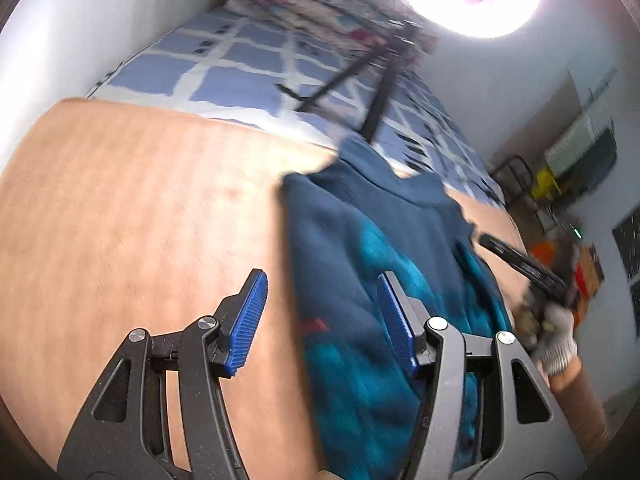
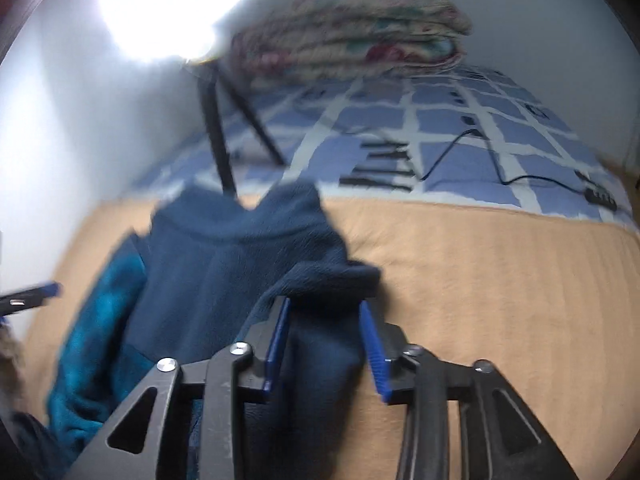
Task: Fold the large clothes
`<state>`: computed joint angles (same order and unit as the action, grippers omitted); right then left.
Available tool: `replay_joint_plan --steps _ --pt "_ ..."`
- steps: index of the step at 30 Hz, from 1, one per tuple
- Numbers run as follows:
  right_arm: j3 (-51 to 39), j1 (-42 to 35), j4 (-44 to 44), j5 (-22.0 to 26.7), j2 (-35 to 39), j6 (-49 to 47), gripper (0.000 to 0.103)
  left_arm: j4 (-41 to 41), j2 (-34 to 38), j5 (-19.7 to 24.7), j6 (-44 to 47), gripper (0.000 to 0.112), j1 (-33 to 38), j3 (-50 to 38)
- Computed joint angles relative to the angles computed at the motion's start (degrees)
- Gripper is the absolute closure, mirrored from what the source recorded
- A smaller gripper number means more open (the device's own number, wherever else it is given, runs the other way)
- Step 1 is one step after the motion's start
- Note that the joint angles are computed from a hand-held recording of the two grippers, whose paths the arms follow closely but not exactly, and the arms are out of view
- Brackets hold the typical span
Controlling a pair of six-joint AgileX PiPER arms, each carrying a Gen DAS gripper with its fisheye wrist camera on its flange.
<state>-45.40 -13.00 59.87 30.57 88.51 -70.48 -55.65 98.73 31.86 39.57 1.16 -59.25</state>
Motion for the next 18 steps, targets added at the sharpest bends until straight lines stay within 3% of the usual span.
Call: replay_joint_plan --steps 4,6,14,17,18 --pt "-4.83 -7.56 2.64 10.52 6.08 -0.2 0.062 -2.4 9.36 5.71 -0.31 0.054 2.7 -8.32" --pt "-6.31 -8.82 4.22 13.68 9.05 -1.25 0.062 -2.14 13.08 6.35 -1.64 0.054 2.62 -11.78" --pt "-13.31 -4.05 1.98 14.02 16.34 1.78 0.062 -3.41 21.58 5.8 -1.9 0.054 0.13 -20.82" --pt "-15.86 -1.85 0.41 13.7 17.66 3.29 0.071 2.12 23.1 4.47 -4.05 0.057 -3.03 -24.67" --pt "-16.01 -0.63 -0.39 12.58 17.53 3.41 0.079 3.57 23.36 3.83 -4.05 0.062 -4.08 -25.31"
